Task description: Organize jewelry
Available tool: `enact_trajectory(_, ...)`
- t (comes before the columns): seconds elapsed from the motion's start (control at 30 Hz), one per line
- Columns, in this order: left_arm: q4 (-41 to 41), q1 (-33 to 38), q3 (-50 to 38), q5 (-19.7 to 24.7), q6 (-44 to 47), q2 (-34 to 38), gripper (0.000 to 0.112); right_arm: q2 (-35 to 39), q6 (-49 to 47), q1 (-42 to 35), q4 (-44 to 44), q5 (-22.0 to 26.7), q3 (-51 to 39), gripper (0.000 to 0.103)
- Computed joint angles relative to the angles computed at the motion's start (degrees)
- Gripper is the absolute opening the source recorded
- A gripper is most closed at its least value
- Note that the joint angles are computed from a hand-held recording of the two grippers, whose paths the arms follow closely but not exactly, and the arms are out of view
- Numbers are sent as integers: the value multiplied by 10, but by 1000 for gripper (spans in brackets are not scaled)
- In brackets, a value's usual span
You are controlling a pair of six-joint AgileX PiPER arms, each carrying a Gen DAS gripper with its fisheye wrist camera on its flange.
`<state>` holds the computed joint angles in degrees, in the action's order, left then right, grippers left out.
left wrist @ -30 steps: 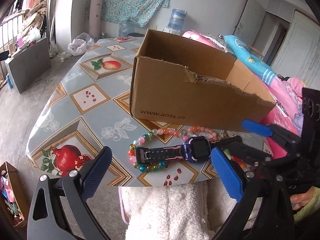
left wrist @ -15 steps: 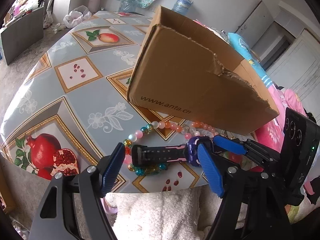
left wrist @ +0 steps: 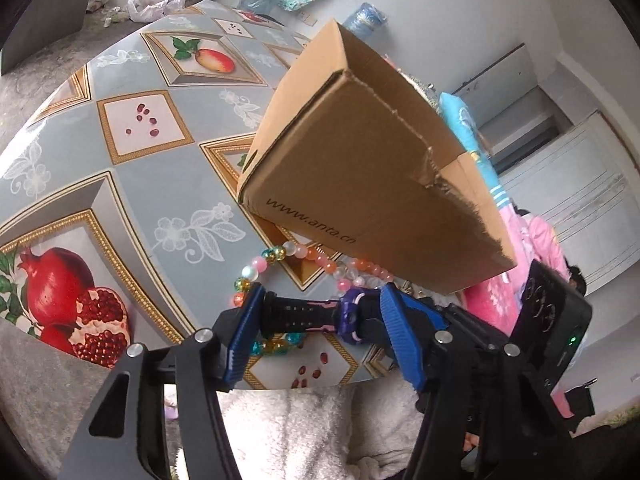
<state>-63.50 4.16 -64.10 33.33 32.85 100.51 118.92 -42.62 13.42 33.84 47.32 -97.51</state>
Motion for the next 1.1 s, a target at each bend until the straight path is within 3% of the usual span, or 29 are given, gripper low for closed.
enact_trajectory(0.3,-40,12,1,7,14,6,45,3,6,2,1,-9,3,47)
enact_trajectory(0.43,-164,59,20,82,96,22,45,4,4,2,6,-16,7,48)
enact_trajectory(0.53,-194,75,14,127,107,38,45,3,-3,3,11,-22,12,49)
enact_trajectory(0.7,-176,75,2,120,63,44,45,4,-15,-2,20,-20,12,49)
enact_trajectory(0.83,-225,91,10,167,80,66,45,4,-26,-8,28,-17,14,49)
enact_trajectory(0.97,-185,70,-3,133,54,58,45,4,-33,-12,33,-13,14,49)
enact_trajectory(1.1,-54,29,-34,68,-35,37,39,4,-36,-14,35,-14,14,50)
